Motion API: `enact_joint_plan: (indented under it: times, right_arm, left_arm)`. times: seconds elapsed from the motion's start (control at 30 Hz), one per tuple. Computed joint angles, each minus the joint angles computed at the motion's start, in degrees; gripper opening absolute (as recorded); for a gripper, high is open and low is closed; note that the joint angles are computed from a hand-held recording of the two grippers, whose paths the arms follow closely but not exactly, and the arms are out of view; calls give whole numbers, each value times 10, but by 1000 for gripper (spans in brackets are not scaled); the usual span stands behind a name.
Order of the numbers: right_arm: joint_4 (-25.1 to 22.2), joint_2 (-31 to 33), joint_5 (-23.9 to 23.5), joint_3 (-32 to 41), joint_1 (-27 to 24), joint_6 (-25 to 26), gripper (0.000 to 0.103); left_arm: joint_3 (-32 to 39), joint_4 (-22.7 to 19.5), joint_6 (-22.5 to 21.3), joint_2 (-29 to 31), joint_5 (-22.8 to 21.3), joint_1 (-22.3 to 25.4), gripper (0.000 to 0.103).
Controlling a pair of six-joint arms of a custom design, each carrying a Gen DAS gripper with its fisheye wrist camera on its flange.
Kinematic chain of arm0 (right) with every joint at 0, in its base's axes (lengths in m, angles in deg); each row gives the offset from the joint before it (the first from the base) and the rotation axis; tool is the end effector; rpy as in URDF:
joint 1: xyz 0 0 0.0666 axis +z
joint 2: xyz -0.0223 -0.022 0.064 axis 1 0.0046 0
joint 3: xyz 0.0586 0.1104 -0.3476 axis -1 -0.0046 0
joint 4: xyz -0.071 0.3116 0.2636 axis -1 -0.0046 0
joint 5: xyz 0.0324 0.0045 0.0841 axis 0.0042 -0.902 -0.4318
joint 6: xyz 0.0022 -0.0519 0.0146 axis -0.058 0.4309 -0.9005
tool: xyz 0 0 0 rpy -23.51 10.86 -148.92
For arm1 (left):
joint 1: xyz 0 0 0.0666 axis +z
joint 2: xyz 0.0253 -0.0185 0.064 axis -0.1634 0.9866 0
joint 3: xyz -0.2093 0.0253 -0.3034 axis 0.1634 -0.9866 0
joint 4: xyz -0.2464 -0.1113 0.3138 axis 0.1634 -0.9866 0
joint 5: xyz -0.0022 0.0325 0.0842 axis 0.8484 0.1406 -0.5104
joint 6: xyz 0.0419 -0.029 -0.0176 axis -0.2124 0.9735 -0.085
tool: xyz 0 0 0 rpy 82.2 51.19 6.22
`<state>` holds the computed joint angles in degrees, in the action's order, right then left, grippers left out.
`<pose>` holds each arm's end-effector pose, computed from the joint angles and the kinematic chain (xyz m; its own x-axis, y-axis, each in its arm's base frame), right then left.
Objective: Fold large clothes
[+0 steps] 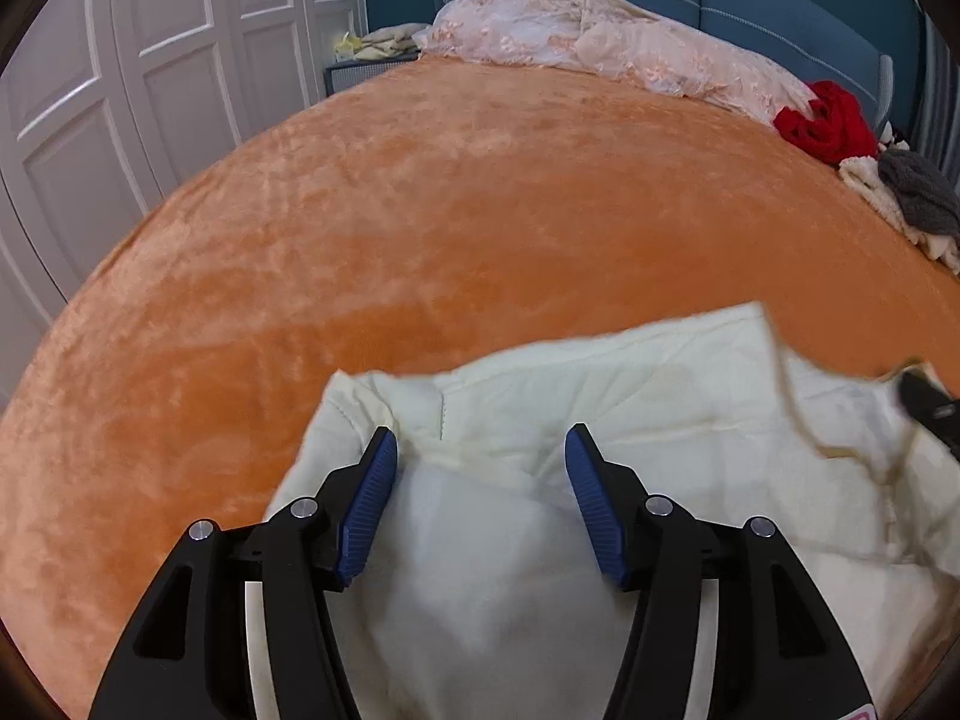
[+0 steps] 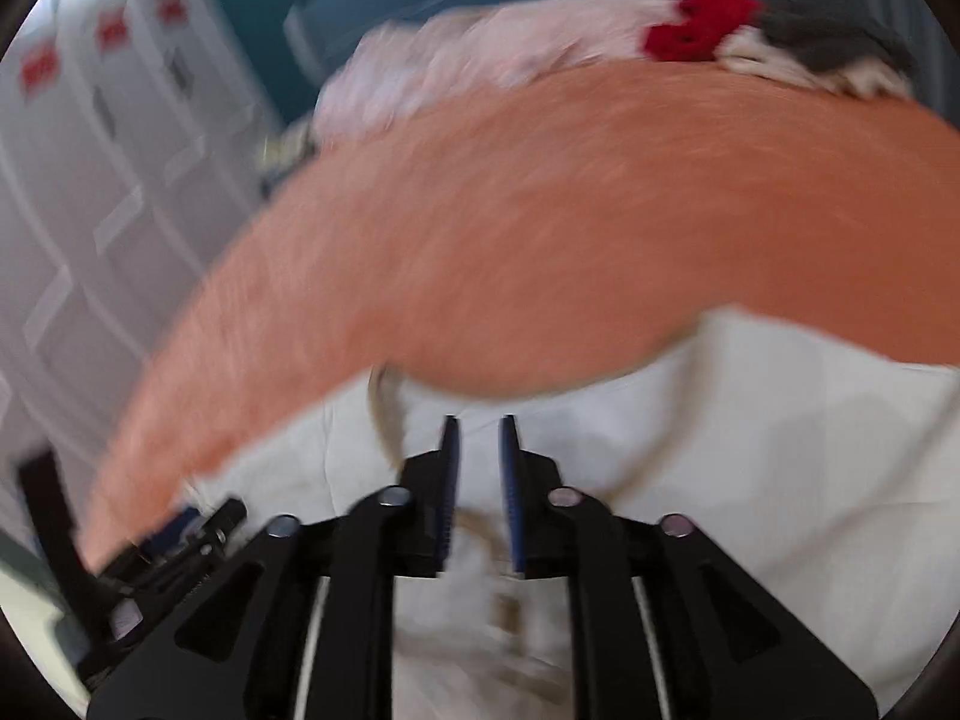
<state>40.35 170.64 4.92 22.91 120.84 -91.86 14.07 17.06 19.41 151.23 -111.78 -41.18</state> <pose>0.4790 0.2872 0.3602 -0.7624 0.1964 -0.6166 -0.0833 0.9151 0.3946 0.4417 -0.2547 0.3492 -0.7456 -0.2097 -0.6326 -0.2661 0.9639 -0.0059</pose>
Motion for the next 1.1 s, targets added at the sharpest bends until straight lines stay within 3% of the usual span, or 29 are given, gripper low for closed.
enact_joint_plan:
  times: [0.1, 0.13, 0.27, 0.33, 0.4, 0.47, 0.53, 0.63, 0.67, 0.7, 0.8, 0.83, 0.93, 1.1]
  right_arm:
    - [-4, -67, 3, -51, -51, 4, 48]
    - [-14, -83, 6, -64, -70, 9, 54]
    - [-45, -116, 8, -103, -146, 4, 57]
    - [-51, -118, -8, -110, -176, -9, 59]
    - [-45, -111, -36, -115, -201, -16, 59]
    - [-33, -106, -64, -114, -212, -10, 54]
    - [-30, -95, -91, -103, -212, 7, 36]
    - [-63, -64, -139, -72, -198, 44, 19]
    - [-93, -47, -131, -57, -189, 67, 17]
    - [-117, -32, -104, -45, -178, 90, 12]
    - [-117, -23, -33, -53, -157, 138, 5]
    - [-108, -26, -28, -60, -159, 130, 0]
    - [-67, -40, -28, -91, -168, 100, 0]
    - [-22, -51, 19, -123, -153, 94, 0]
  left_arm:
    - [20, 26, -14, -14, 34, -21, 63]
    - [36, 31, -20, -8, 51, -28, 69]
    - [144, 45, -51, 72, 158, -58, 78]
    - [208, 31, -65, 126, 188, -70, 79]
    - [272, 4, -84, 180, 189, -81, 79]
    - [329, -20, -92, 226, 183, -89, 78]
    - [380, -43, -87, 268, 185, -94, 77]
    - [443, -91, -95, 326, 183, -98, 54]
    - [453, -103, -100, 337, 181, -99, 42]
    - [458, -112, -110, 347, 181, -101, 39]
    - [399, -58, -129, 323, 154, -107, 42]
    - [378, -38, -130, 312, 152, -108, 43]
    - [351, -8, -120, 301, 155, -106, 45]
    - [359, -11, -132, 310, 112, -117, 45]
